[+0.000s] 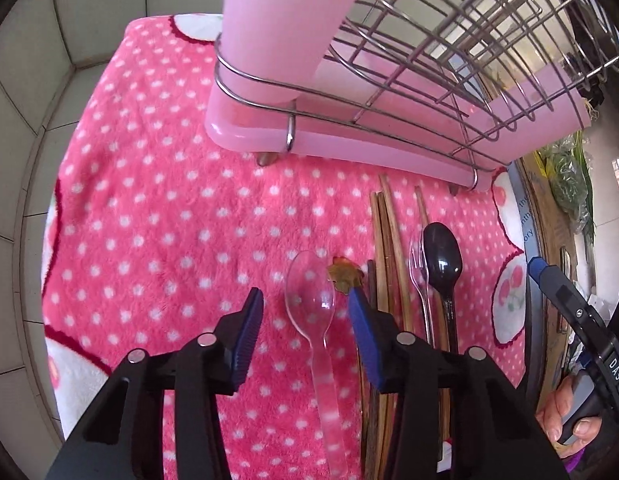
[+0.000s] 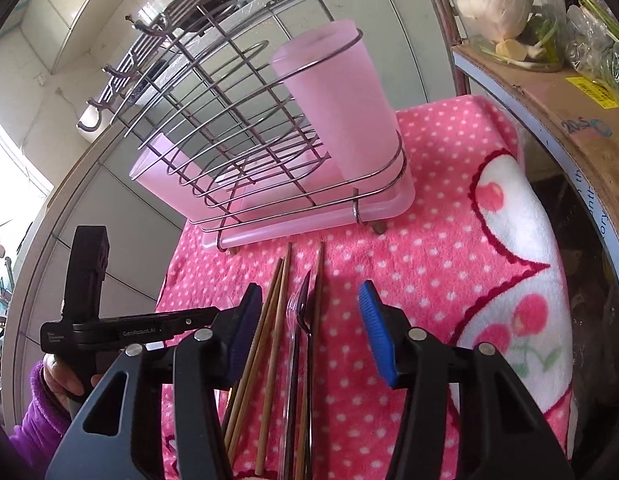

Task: Organize utensils
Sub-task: 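Lower the left tool toward the clear spoon while the right tool lowers toward the black spoon, then grasp the clear plastic spoon with the left tool while the right tool grasps the black spoon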

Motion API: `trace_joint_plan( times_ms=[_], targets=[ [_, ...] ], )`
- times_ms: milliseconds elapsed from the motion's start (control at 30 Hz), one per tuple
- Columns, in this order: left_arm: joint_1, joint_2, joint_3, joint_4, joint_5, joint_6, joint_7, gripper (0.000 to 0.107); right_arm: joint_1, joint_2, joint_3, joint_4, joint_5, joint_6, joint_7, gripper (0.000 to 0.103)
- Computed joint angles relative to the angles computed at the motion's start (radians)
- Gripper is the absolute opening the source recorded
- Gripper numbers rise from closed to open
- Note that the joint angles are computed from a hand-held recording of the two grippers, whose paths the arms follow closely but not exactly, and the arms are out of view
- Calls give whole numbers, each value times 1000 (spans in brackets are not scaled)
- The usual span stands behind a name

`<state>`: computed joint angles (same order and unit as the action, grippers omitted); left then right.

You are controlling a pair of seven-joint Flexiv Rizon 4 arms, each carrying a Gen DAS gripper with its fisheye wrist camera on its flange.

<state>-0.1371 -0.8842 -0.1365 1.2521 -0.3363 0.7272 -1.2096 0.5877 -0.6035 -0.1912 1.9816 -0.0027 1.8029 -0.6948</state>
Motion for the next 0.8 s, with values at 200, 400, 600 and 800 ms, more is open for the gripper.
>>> trace_joint_plan(
  times_ms=[200, 400, 600, 800],
  targets=[
    [-20, -42, 21, -53, 30, -21, -44, 4, -176, -27, 186, -54, -58, -11, -15, 51],
    [29, -10, -31, 14, -29, 35, 30, 2, -346, -99, 380, -165, -148, -107, -37, 46],
    [55, 40, -55, 97, -76, 112, 103, 2, -392, -158, 451, -259, -160, -232, -78, 12],
    [66, 84, -83, 165, -127, 185, 162, 2, -352, -151, 408, -255, -125, -215, -88, 1]
  ],
)
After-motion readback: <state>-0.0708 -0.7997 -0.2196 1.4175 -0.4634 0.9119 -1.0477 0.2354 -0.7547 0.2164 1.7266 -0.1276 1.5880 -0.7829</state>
